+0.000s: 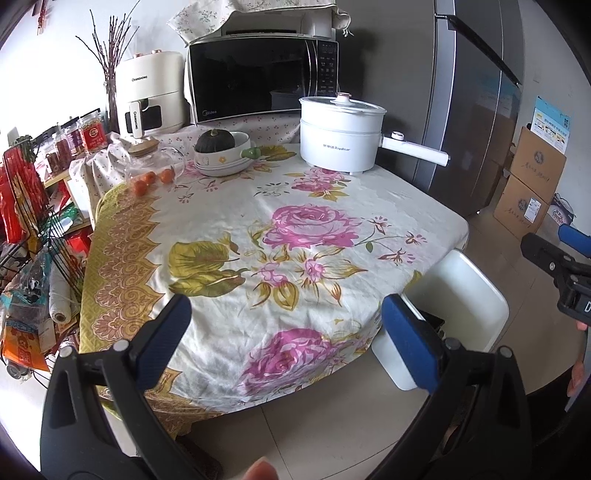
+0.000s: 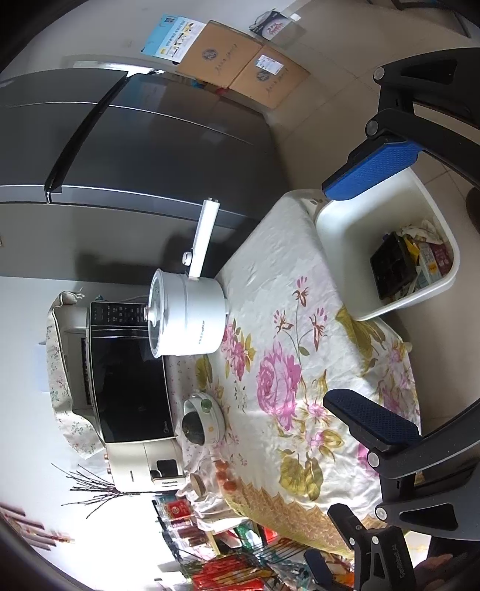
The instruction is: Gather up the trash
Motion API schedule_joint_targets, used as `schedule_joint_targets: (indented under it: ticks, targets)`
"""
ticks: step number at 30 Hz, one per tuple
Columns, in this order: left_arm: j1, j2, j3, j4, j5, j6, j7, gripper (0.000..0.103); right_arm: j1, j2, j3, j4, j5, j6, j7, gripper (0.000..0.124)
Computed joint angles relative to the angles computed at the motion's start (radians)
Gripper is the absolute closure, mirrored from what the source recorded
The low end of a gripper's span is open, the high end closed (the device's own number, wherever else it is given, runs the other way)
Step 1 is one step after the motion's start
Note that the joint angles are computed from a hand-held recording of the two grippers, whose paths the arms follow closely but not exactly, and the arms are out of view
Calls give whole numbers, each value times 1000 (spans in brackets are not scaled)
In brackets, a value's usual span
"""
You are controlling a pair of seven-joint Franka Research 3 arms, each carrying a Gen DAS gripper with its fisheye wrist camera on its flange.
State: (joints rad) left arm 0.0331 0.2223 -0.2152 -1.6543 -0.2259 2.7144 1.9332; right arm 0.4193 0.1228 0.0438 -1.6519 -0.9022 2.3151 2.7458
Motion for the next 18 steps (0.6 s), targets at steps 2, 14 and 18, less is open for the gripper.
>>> schedule_joint_targets:
  ticks: [2,14,18]
  targets:
    - [3,-3,-5,-5,-9,6,13,1,2,-3,0,-4,-10,-2,8,21]
    - [4,-11,-8,-12,-51,6,42,1,-5,-16,6,-21,-29,-4,36,21]
    - [2,-9,-7,-8,-52,-1,46,1,-8,-19,7,-23,-34,-1,43,21]
